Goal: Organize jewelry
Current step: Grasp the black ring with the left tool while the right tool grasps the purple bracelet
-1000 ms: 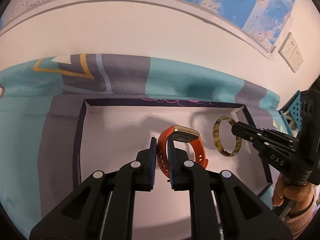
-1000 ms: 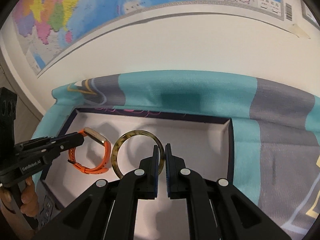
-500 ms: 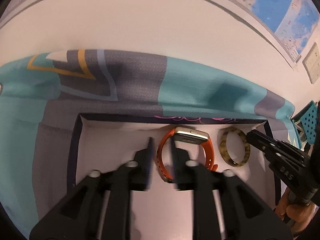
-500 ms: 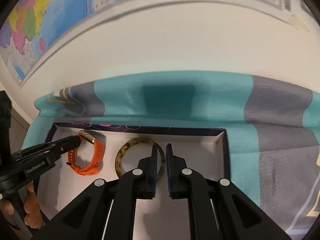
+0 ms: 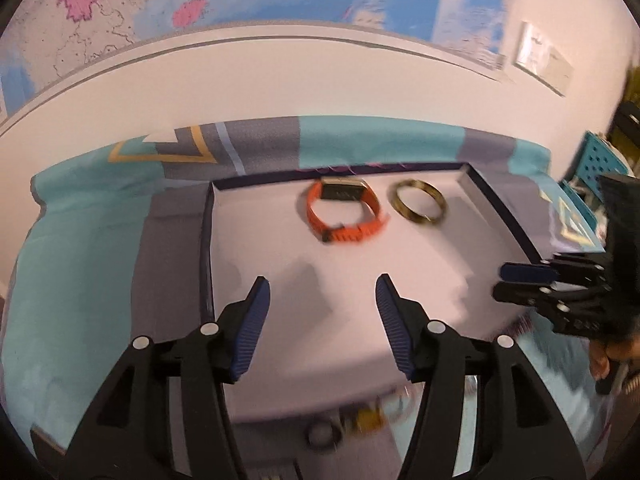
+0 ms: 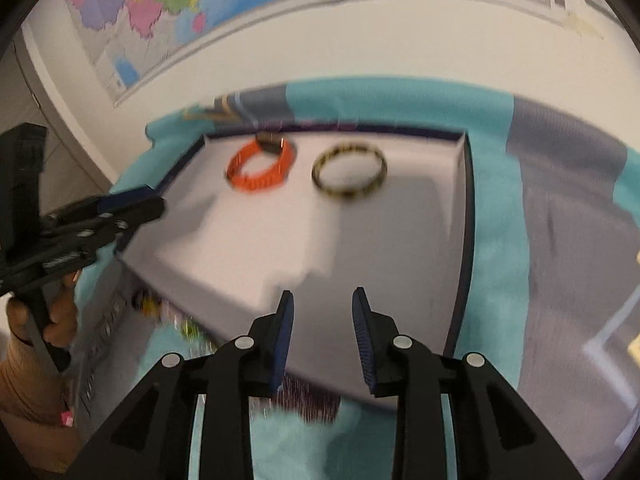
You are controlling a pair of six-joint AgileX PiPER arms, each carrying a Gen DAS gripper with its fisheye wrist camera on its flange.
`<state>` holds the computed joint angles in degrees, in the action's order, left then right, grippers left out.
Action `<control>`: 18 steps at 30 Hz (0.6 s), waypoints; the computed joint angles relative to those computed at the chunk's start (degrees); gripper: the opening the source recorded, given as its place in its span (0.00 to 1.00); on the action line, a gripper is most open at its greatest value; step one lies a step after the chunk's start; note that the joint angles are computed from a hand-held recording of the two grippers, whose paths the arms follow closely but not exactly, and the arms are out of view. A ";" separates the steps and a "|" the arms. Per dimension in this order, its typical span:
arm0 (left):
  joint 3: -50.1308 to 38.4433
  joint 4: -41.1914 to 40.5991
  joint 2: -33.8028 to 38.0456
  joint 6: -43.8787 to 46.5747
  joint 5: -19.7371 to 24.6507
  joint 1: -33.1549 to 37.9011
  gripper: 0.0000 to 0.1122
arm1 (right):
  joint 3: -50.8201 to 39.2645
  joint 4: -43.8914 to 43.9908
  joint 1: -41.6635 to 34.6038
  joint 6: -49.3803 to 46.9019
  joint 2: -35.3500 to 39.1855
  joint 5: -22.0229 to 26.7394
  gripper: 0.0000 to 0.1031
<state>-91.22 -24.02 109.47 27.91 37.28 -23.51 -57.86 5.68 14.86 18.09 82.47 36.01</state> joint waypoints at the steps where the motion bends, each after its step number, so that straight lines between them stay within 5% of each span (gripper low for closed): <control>1: 2.54 -0.75 -1.55 1.11 -1.16 0.14 0.49 | 1.47 0.19 0.25 0.37 -1.38 -1.05 0.27; 10: 19.82 -3.22 -11.54 7.38 -10.53 0.49 0.56 | 11.76 -11.96 9.21 18.92 -16.79 -2.79 0.29; 18: 25.49 -4.03 -13.61 8.50 -12.93 0.86 0.57 | 16.37 -13.82 10.17 26.42 -16.26 -6.31 0.29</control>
